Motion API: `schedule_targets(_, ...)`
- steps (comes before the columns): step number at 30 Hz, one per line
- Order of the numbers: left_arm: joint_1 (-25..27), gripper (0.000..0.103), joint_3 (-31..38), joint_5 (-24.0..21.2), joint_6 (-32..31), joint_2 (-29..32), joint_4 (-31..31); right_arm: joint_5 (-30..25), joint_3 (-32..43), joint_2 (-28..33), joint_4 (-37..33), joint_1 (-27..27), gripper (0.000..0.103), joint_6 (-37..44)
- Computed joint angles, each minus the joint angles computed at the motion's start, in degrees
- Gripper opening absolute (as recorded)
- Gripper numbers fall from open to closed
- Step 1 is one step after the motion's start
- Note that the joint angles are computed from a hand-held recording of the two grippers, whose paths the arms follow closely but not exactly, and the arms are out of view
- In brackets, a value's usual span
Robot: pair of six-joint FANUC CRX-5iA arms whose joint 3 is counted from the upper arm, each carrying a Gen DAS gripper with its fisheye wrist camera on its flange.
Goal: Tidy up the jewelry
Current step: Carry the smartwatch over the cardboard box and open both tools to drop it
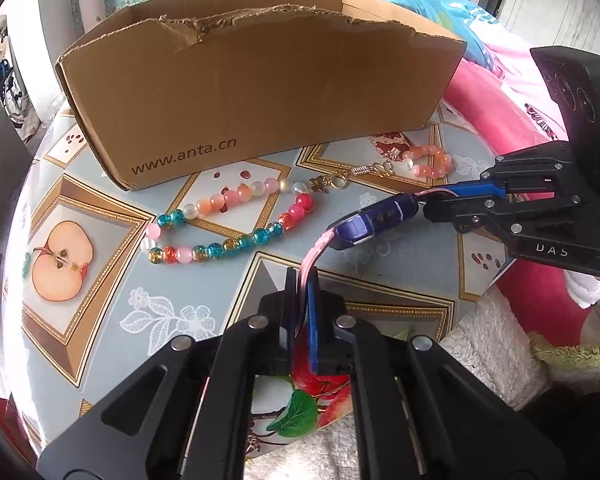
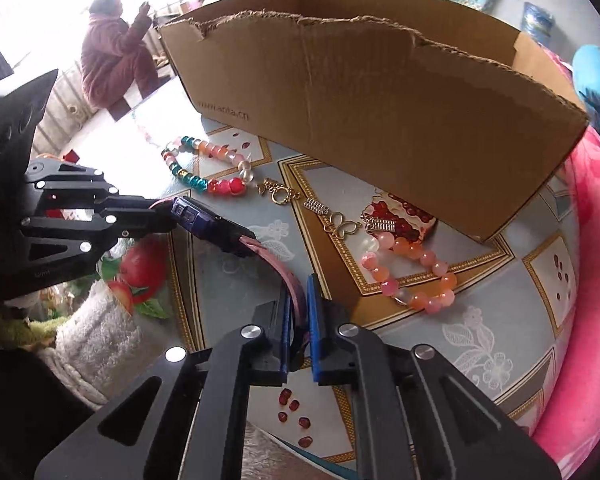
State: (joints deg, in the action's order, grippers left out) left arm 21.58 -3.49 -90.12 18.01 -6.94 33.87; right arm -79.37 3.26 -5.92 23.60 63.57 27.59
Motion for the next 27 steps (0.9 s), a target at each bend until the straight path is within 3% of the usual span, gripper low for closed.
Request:
schedule_targets(5, 2.63, 0.002, 1.01, -1.41, -2.46, -0.49, 5.2, -3.54, 3.65, 0.98, 5.03, 2.82, 0.007, -1.53)
schedule_targets(9, 3.77, 0.002, 4.75, -1.79, -3.05, 0.76, 11.94, -6.95, 10.98, 3.92, 10.1, 3.31, 0.007, 1.83)
schedule_targets(13, 1.21, 0.002, 11.68, 0.79, -1.38, 4.39, 16.55, -10.18, 22.21, 9.34, 10.16, -0.93, 0.006, 8.87)
schedule_targets(16, -2.54, 0.002, 19.84, 1.64, 2.49, 10.06, 17.13, -11.95, 31.15, 13.6, 5.56, -6.83, 0.006, 15.19)
schedule_targets(21, -9.4, 0.003, 39.73, -1.49, 16.2, 23.68, 9.76, -17.91, 46.9, 23.24, -9.51, -19.94, 0.006, 23.7)
schedule_targets(27, -17.14, 0.008, 61.83, -6.66, 28.1, 38.03, -4.84, -27.22, 60.76, 35.33, -22.37, -31.39, 0.007, 26.07)
